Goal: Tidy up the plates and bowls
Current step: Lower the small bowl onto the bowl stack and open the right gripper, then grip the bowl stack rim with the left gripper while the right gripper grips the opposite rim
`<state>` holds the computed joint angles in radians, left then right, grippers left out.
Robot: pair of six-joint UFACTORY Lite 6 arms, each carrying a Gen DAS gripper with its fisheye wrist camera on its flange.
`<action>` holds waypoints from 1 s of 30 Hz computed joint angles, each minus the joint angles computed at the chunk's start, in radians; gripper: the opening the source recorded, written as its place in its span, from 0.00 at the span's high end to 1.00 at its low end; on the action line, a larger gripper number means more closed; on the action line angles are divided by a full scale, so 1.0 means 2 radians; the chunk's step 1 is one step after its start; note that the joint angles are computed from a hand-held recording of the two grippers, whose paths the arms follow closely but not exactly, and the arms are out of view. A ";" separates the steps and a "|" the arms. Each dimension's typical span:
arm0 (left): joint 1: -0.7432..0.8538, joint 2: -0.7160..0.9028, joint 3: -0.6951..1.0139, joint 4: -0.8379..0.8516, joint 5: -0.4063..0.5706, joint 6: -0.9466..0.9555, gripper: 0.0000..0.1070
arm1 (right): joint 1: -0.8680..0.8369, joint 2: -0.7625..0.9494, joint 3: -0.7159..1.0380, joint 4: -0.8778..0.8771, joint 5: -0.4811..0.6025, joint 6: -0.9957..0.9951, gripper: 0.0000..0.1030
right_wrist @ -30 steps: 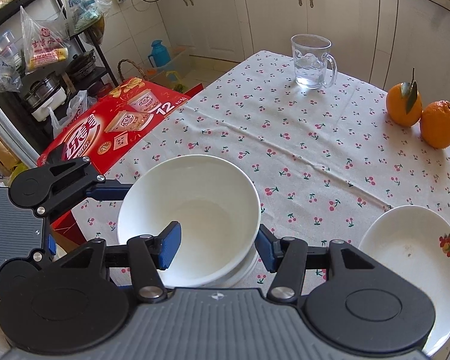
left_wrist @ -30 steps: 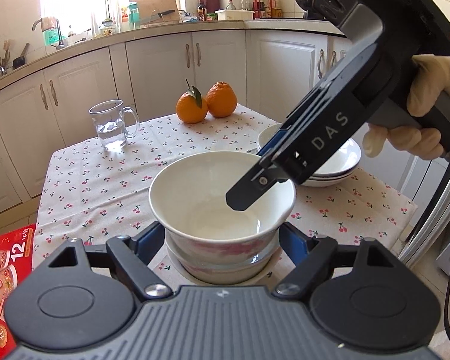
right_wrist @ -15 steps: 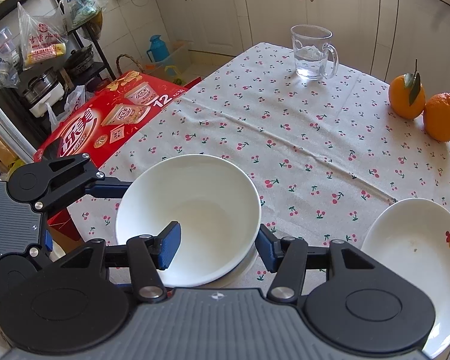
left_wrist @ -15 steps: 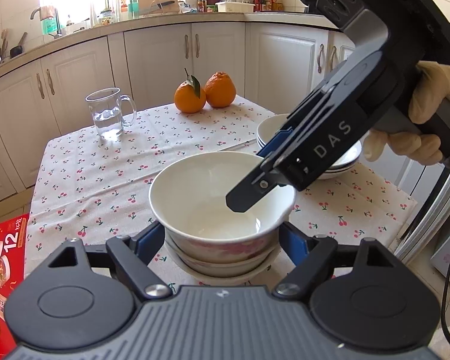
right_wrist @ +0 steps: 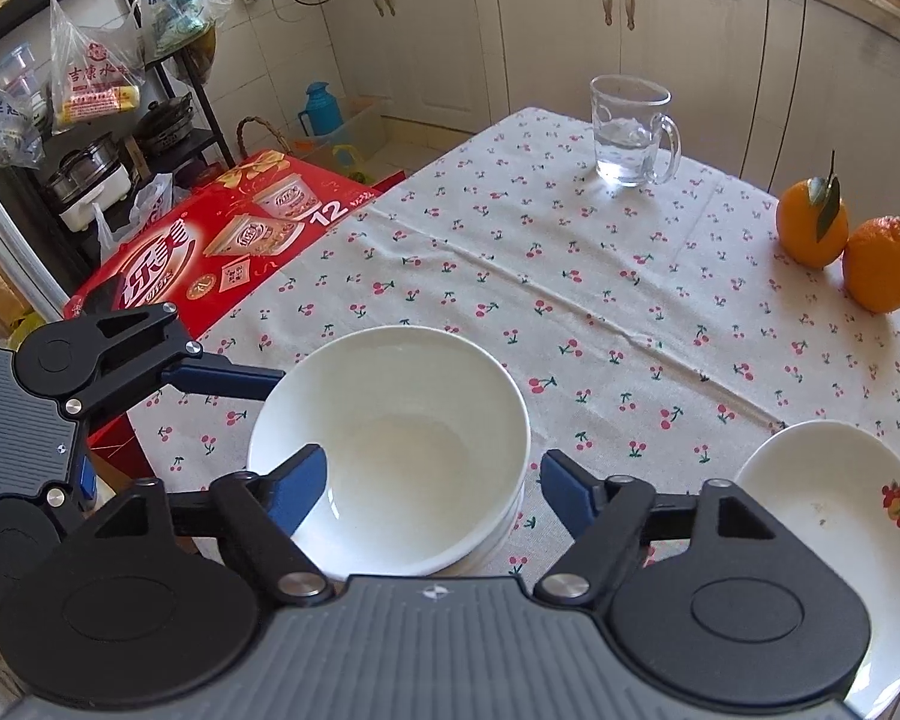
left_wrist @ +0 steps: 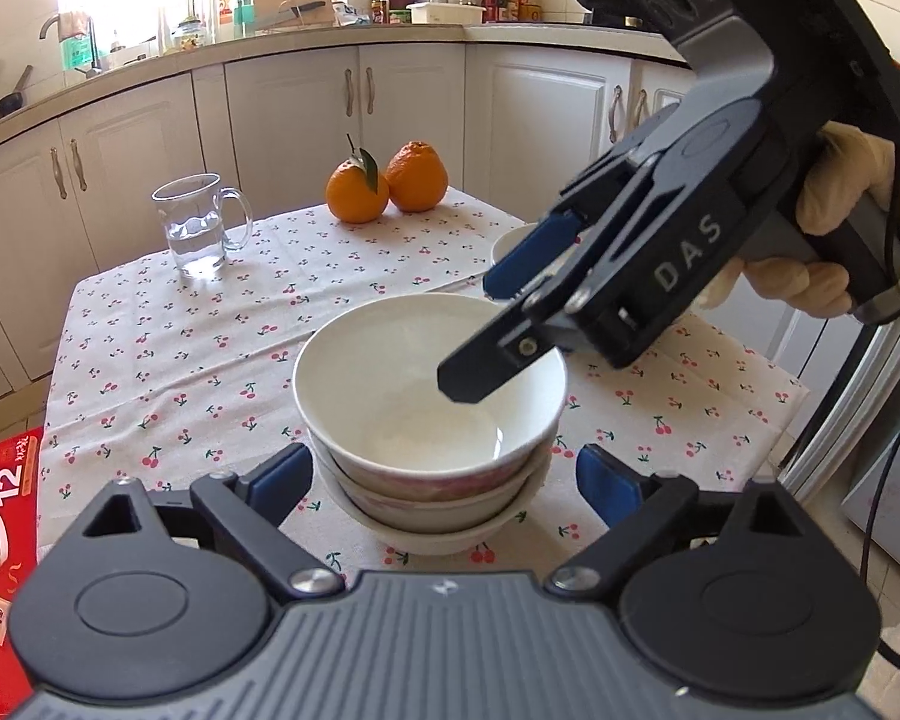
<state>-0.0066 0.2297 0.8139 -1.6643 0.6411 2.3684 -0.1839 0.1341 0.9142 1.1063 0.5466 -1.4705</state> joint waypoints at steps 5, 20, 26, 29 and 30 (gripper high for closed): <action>0.037 0.023 0.034 0.093 0.023 -0.033 0.11 | -0.031 -0.090 -0.084 0.095 0.004 -0.152 0.00; 0.012 0.213 0.261 0.305 0.044 -0.093 0.12 | 0.030 -0.025 -0.172 0.325 -0.091 -0.537 0.00; 0.006 0.264 0.343 0.359 0.100 -0.125 0.14 | 0.023 0.042 -0.103 0.259 -0.071 -0.493 0.04; 0.002 0.281 0.367 0.376 0.108 -0.135 0.14 | 0.015 0.062 -0.078 0.212 -0.056 -0.456 0.10; 0.003 0.285 0.374 0.383 0.112 -0.139 0.18 | 0.013 0.068 -0.071 0.200 -0.050 -0.444 0.10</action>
